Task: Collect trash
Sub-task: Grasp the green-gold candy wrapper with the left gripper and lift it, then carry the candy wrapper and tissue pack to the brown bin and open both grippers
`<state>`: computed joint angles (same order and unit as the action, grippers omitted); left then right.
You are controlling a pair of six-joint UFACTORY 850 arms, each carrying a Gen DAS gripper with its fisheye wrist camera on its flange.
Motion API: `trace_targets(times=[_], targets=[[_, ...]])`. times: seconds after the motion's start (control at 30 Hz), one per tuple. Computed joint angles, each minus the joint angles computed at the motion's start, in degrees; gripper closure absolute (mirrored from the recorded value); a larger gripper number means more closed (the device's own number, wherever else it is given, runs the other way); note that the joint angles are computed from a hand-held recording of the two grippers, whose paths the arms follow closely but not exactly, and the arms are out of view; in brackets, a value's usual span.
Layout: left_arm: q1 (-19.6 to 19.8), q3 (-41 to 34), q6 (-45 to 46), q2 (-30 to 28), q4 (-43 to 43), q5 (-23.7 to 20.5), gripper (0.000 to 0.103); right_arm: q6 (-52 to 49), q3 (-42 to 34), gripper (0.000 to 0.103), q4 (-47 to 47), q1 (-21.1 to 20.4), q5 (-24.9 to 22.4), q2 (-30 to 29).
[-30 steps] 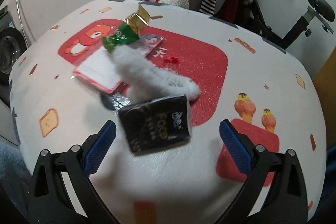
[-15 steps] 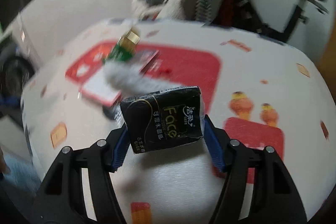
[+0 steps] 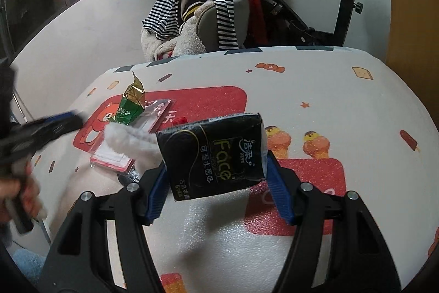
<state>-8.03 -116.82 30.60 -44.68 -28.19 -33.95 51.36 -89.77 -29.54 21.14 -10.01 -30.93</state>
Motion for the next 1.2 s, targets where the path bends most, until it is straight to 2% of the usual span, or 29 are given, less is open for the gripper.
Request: trace_targets(times=[0.1, 0.13, 0.2, 0.23, 0.27, 0.3, 0.57, 0.77, 1.0, 1.2], targets=[[-0.62, -9.41, -2.76, -5.94, 2.45, -4.81, 0.051, -1.29, 0.11, 0.038, 1.04, 0.00, 0.26, 0.09], [-0.80, -14.09, -3.64, -8.88, 3.11, -8.03, 0.051, -0.86, 0.12, 0.038, 0.86, -0.07, 0.25, 0.09], [-0.73, -20.14, -7.10, -12.74, 4.07, -11.79, 0.053, -1.61, 0.25, 0.038, 2.08, -0.21, 0.52, 0.11], [-0.39, -24.38, -9.39, -15.37, 3.63, -14.68, 0.080, -1.92, 0.35, 0.038, 2.57, -0.28, 0.64, 0.16], [-0.24, -26.25, -11.82, -16.58, 4.36, -15.87, 0.093, -2.40, 0.49, 0.038, 3.12, -0.32, 0.78, 0.26], [0.02, -25.72, -13.18, -16.25, 4.28, -15.44, 0.093, -2.60, 0.74, 0.038, 3.31, -0.33, 1.06, 0.43], [1.47, -5.80, -1.80, -2.79, -3.18, -8.80, 0.094, -3.19, -0.02, 0.038, 3.37, -0.25, -0.21, 0.01], [3.24, 7.44, 3.99, 7.27, -5.75, -5.64, 0.094, -1.39, -2.39, 0.038, 1.00, 0.57, -5.40, -0.75], [6.14, 20.23, 9.75, 17.27, -9.25, -3.52, 0.094, 0.80, 0.97, 0.038, -3.12, 3.02, -6.06, 4.27], [8.82, 31.19, 16.62, 25.86, -16.55, -3.55, 0.094, 5.01, 5.06, 0.038, -8.08, 6.30, -6.65, 9.13]])
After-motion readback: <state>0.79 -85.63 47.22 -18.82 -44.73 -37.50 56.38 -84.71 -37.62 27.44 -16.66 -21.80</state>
